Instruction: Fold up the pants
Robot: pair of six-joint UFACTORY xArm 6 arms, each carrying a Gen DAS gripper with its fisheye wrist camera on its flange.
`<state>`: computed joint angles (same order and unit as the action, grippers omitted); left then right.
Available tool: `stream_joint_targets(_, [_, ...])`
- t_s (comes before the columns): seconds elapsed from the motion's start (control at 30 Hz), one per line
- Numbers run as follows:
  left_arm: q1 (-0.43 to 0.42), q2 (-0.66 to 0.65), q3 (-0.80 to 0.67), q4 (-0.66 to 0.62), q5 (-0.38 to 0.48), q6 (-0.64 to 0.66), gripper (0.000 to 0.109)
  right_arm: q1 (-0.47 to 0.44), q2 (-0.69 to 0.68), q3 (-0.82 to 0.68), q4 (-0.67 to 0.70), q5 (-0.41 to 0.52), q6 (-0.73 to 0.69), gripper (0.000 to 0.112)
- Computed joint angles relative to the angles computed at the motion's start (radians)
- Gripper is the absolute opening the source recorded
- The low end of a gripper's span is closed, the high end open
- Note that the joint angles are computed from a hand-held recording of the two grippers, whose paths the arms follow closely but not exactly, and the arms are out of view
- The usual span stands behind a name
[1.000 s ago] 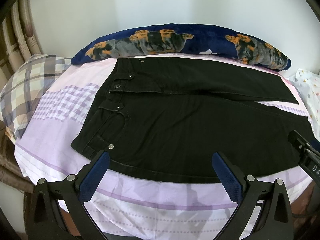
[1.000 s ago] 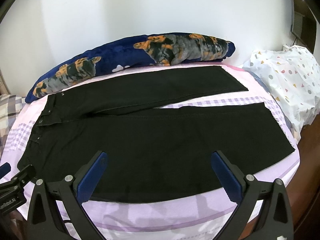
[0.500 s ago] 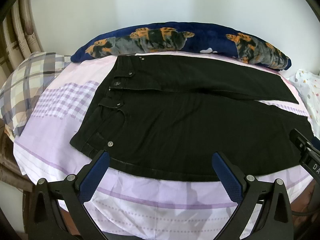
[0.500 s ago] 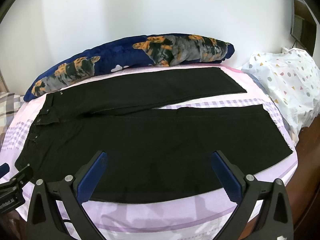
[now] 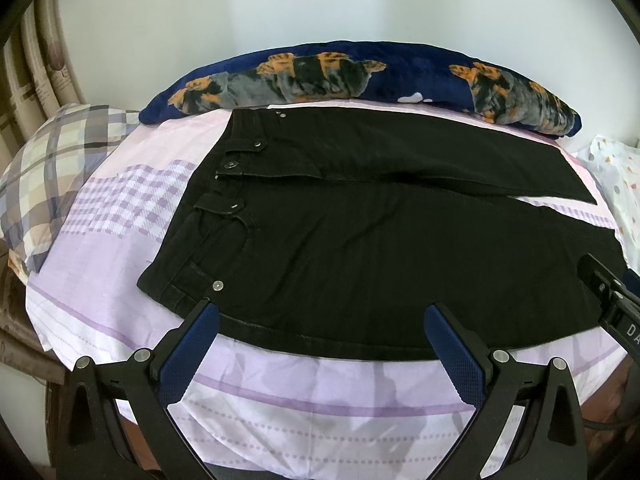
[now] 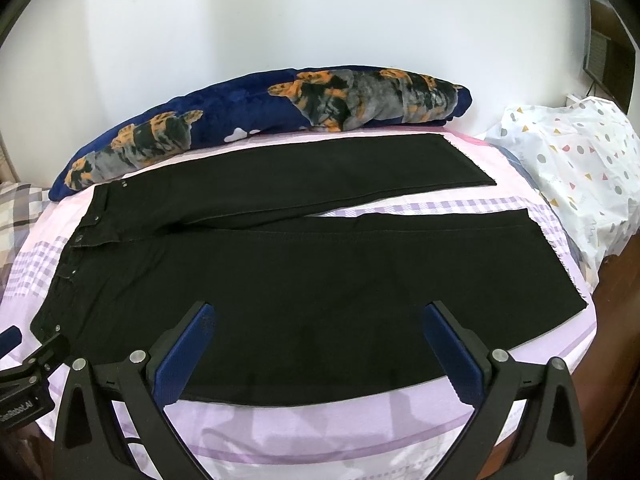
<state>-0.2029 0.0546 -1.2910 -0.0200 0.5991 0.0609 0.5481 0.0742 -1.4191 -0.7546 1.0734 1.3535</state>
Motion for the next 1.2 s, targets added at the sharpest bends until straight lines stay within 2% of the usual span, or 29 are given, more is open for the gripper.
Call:
stream_joint_targets(0.7, [-0.003, 0.0, 0.014, -0.004, -0.01, 0.0, 0.102, 0.0, 0.006, -0.005, 0.008, -0.004, -0.004, 0.103])
stream_joint_targets(0.87, [0.0, 0.017, 0.003, -0.016, -0.005, 0.007, 0.102, -0.001, 0.001, 0.006, 0.0, -0.034, 0.013, 0.103])
stream_joint_targets(1.2, [0.049, 0.135, -0.147, -0.084, 0.047, 0.081, 0.101, -0.029, 0.012, 0.002, 0.057, -0.076, 0.002, 0.103])
